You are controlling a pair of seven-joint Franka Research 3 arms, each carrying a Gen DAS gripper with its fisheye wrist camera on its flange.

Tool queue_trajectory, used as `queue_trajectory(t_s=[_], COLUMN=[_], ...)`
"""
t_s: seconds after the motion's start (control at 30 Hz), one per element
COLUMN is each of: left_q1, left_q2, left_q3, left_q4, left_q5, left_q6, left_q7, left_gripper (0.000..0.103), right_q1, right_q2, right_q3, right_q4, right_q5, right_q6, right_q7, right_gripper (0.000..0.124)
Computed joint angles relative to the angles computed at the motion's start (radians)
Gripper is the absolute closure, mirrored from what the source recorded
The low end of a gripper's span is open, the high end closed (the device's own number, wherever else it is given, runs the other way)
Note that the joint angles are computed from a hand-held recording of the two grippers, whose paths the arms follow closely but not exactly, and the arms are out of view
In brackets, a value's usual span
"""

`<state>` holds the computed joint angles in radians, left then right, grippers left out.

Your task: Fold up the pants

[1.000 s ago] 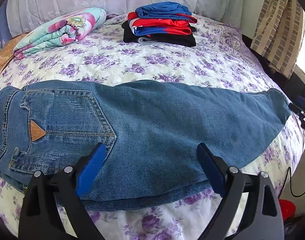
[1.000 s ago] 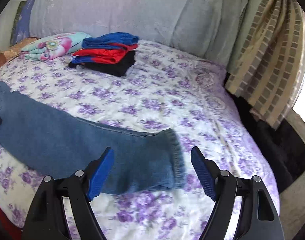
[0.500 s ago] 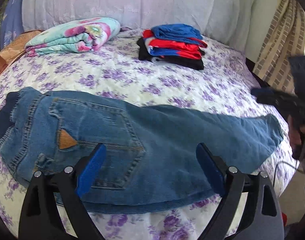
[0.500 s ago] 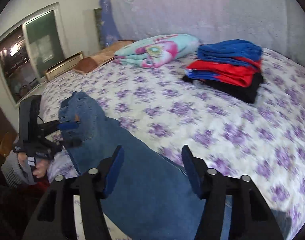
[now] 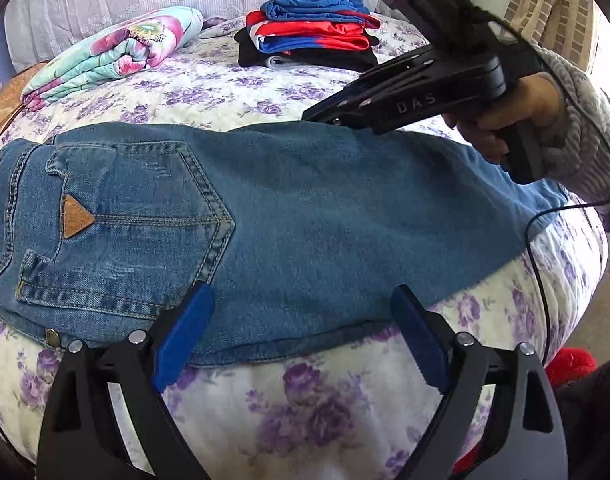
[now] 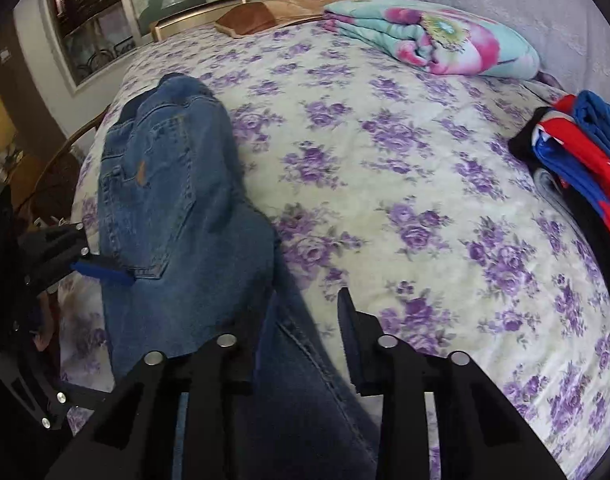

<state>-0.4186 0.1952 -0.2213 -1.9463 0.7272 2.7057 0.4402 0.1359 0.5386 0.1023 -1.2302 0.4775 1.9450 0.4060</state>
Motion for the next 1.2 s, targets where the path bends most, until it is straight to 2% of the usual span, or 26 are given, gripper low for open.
queue_trajectory(t_s=[0.17,0.23,0.33,0.5,0.63,0.7,0.77,0.8,0.83,0.9,0.93,1.0,1.03,1.07,1.13,1.2], left_q1=[0.009,0.003,0.003,0.004,0.012,0.015,0.036,0.039,0.025,0.027,0.042,0.052,0.082,0.102,0.135,0.119], left_q2=[0.01,0.012,0.011,0.012,0.004,-0.012,-0.036,-0.05,-0.068,-0.091,-0.098,-0.096,-0.101,-0.113,-0.131,-0.127], left_q3=[0.001,0.004,0.008,0.011,0.013,0.018,0.016,0.026,0.05,0.06,0.053,0.052,0.034,0.034,0.018,0.021], left_q4=[0.003,0.006,0.002,0.005,-0.004,-0.016,-0.042,-0.055,-0.055,-0.056,-0.06,-0.051,-0.063,-0.089,-0.114,-0.093], left_q5=[-0.013,-0.008,-0.007,-0.014,-0.031,-0.028,-0.058,-0.044,0.039,0.158,0.161,0.109,0.09,0.067,0.057,0.101], left_q6=[0.033,0.029,0.04,0.048,0.071,0.082,0.121,0.137,0.107,0.049,0.035,-0.062,-0.055,0.004,0.052,-0.026], left_q7=[0.016,0.016,0.009,0.001,-0.011,-0.033,-0.035,-0.07,-0.164,-0.291,-0.304,-0.281,-0.278,-0.272,-0.279,-0.316], left_gripper=[0.008,0.007,0.007,0.007,0.008,0.019,0.025,0.024,0.024,0.023,0.023,0.025,0.028,0.029,0.029,0.028], right_q1=[0.01,0.017,0.023,0.033,0.039,0.029,0.026,0.026,0.026,0.035,0.033,0.027,0.018,0.009,0.01,0.029], right_q2=[-0.046,-0.056,-0.003,0.013,0.049,0.046,0.034,0.031,0.035,0.05,0.058,0.033,0.022,0.017,0.005,0.02], right_q3=[0.003,0.002,0.007,0.022,0.024,0.027,0.019,0.012,0.007,-0.004,0.001,0.018,0.03,0.039,0.044,0.035], right_q4=[-0.057,-0.083,-0.012,0.001,0.047,0.048,0.034,0.031,0.035,0.054,0.063,0.019,0.005,0.0,-0.016,0.005], right_q5=[-0.012,-0.013,0.003,0.016,0.028,0.035,0.029,0.02,0.009,-0.031,-0.04,-0.033,-0.01,0.013,0.031,0.015], right_q6=[-0.045,-0.009,-0.032,0.0,-0.01,-0.015,0.014,0.034,0.046,0.043,0.021,0.027,0.028,0.016,0.023,0.018], right_q7=[-0.045,-0.074,-0.05,-0.067,-0.022,-0.028,-0.035,-0.035,-0.031,-0.022,-0.033,-0.094,-0.122,-0.146,-0.192,-0.19], right_gripper=[0.101,0.101,0.101,0.101,0.101,0.097,0.088,0.087,0.087,0.087,0.087,0.091,0.091,0.092,0.093,0.093])
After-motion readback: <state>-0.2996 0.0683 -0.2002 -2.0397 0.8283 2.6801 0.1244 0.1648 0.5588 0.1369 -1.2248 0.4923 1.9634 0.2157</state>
